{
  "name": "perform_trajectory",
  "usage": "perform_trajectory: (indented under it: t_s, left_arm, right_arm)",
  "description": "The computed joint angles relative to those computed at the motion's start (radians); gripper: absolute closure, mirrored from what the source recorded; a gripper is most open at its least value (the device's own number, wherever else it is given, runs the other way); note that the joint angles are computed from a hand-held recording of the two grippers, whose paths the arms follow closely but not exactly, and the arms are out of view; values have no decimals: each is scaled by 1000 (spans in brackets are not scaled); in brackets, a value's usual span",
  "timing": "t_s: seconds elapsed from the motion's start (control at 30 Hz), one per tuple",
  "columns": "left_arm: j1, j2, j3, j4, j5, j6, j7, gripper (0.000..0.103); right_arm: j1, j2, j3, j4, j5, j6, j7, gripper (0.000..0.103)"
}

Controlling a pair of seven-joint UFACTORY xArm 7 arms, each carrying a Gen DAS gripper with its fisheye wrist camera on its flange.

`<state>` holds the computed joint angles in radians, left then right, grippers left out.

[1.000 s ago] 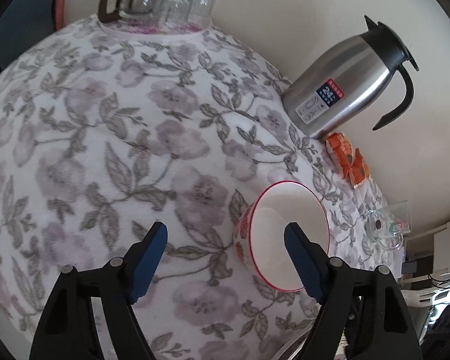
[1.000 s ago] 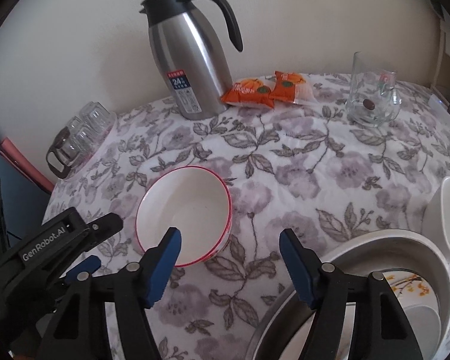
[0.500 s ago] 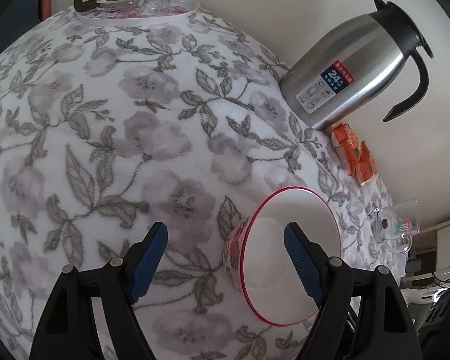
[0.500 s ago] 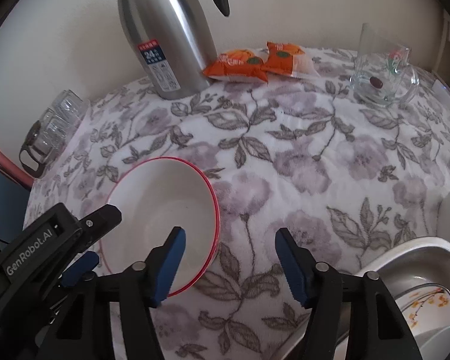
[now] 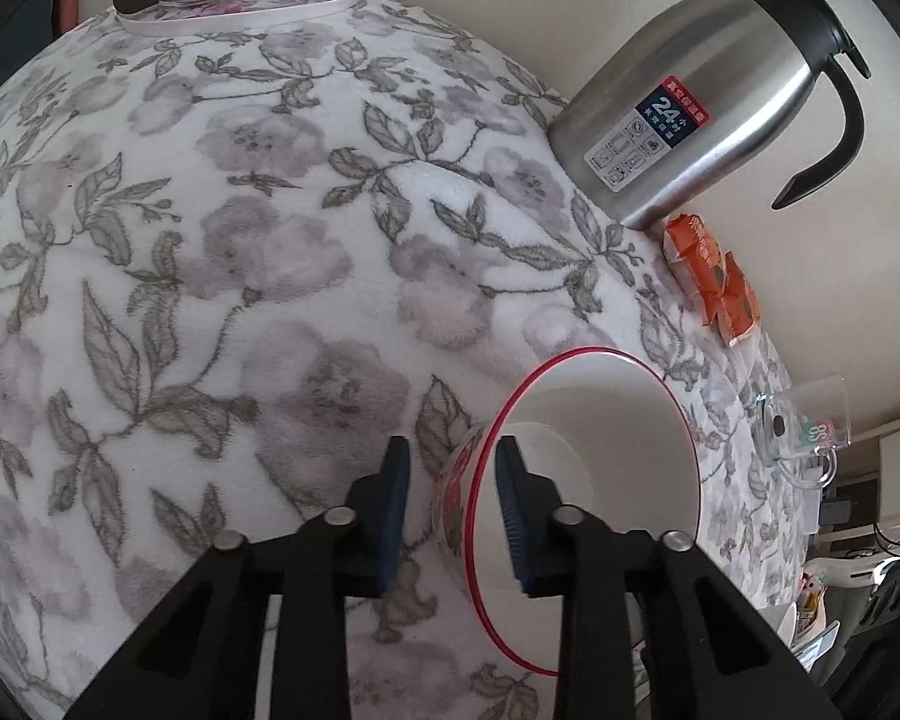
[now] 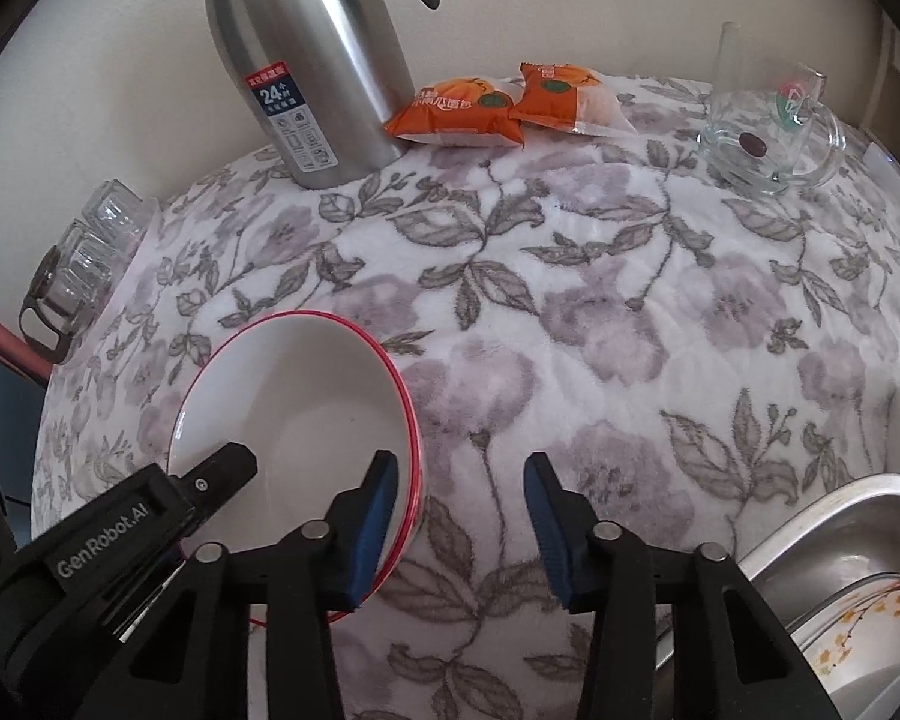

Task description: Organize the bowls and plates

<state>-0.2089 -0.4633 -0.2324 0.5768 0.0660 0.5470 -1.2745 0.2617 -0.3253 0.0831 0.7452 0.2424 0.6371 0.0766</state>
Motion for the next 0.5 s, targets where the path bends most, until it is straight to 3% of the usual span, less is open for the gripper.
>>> perform_trajectory:
  t_s: [0.13,0.3,0.37,0.5]
  left_arm:
    - [1,0,-4,4,9,-3,3,90]
    - [-3,-4,0,5,15,-2,17,93]
    - [-8,-10,5,1,8,-6,29,93]
    - [-5,-16,-1,8,8,15,33,93]
  right_arm:
    - [14,-4,-10,-4,31,-6,-29,69]
    - [25,-13,-14,-10,56,-13,-55,81]
    - [30,-18,-16,-12,66,-14,-70,90]
    - [33,-29,-13,-14,67,-8,-78,90]
